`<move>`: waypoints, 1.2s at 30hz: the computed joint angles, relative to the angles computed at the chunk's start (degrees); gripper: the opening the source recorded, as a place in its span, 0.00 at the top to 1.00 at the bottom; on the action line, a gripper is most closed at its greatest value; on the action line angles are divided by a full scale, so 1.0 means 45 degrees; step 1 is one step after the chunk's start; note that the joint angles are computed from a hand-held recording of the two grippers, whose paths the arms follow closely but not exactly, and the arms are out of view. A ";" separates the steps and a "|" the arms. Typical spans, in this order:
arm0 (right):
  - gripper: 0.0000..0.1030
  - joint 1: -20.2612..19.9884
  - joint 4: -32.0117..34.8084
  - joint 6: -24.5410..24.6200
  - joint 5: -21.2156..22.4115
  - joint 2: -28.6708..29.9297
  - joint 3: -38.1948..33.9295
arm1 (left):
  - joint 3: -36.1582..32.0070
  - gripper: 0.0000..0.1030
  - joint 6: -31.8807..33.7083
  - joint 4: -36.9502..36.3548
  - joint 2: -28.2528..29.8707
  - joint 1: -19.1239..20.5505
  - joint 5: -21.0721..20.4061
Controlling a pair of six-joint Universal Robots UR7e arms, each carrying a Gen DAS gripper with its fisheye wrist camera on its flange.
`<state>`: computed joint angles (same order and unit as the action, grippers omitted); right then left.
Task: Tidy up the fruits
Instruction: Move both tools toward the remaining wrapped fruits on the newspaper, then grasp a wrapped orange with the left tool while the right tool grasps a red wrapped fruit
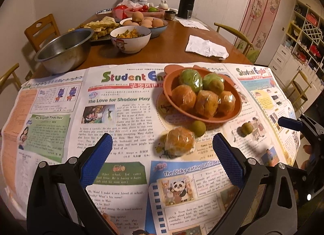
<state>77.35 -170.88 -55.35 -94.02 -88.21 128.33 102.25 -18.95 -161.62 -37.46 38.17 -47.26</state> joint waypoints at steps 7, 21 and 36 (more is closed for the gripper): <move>0.05 -0.0097 -0.0026 -0.0110 -0.0256 0.0098 0.0312 | 0.0179 0.10 0.0043 -0.0027 0.0106 -0.0090 0.0018; 0.10 -0.0170 0.0062 -0.0272 -0.0566 0.0483 0.0409 | 0.0363 0.18 -0.0106 -0.0376 0.0398 -0.0051 -0.0349; 0.71 -0.0283 0.0806 -0.0766 -0.0323 0.0667 0.0314 | -0.0262 0.46 0.0449 0.0020 0.0728 0.0258 -0.0818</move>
